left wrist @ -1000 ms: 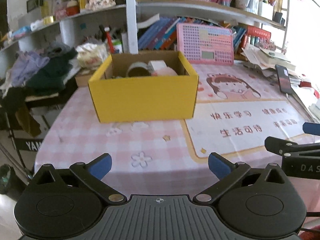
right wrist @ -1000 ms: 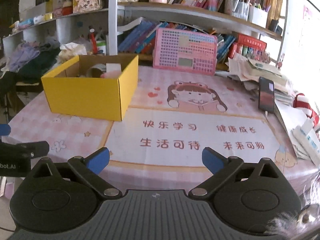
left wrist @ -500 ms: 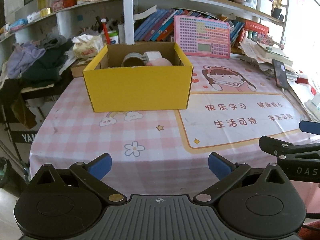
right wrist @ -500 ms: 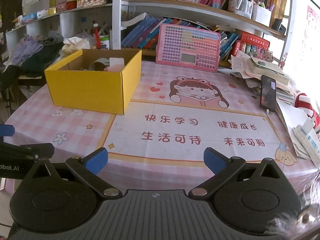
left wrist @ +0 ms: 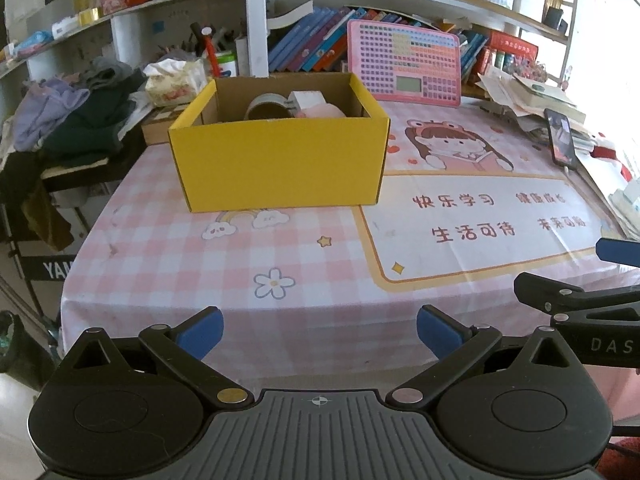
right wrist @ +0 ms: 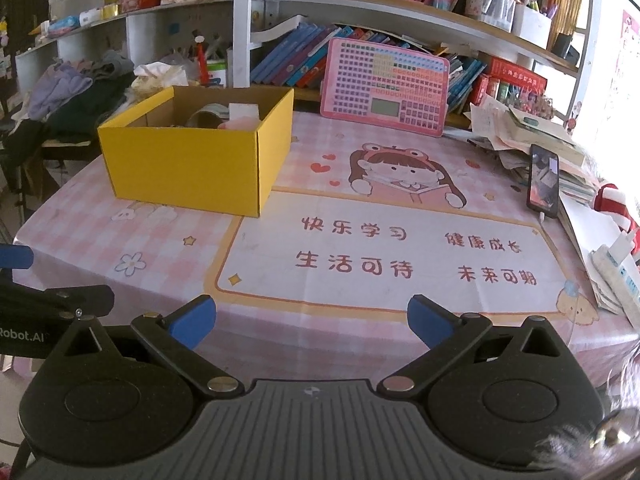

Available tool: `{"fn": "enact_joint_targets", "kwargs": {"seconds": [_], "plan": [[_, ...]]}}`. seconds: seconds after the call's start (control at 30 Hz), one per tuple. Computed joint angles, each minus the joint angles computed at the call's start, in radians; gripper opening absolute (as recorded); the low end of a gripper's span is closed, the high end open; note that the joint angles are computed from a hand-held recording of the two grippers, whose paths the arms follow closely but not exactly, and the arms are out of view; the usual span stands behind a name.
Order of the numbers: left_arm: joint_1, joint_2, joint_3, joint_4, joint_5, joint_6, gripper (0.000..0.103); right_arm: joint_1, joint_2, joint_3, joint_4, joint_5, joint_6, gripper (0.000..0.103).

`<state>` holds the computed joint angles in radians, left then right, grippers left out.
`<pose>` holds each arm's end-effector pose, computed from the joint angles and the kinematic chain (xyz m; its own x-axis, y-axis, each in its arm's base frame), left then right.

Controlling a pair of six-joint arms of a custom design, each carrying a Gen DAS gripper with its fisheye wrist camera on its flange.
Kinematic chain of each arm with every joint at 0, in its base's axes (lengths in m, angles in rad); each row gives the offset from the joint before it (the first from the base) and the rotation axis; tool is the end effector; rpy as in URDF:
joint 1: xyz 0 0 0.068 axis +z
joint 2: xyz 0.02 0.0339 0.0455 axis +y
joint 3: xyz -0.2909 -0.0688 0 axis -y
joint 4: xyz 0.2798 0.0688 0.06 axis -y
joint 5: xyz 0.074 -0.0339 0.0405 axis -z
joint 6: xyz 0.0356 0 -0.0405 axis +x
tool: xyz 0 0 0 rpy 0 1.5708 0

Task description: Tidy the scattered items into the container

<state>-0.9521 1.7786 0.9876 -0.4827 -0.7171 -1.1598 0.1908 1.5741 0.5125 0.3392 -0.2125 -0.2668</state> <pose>0.2214 -0.2707 0.1450 -0.6821 -0.2332 -0.6930 -0.3077 0.9513 -0.0173 0.2847 0.0626 0.1174 -0.5364 -0.3661 -0.7604 -0.4998 0.8638 -0.0633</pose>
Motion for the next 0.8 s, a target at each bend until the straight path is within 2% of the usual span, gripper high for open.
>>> {"fn": "enact_joint_targets", "kwargs": {"seconds": [0.8], "plan": [[0.020,-0.003,-0.019,0.042,0.041,0.041,0.103,0.006,0.012,0.018,-0.034,0.008,0.027,0.103]]}}
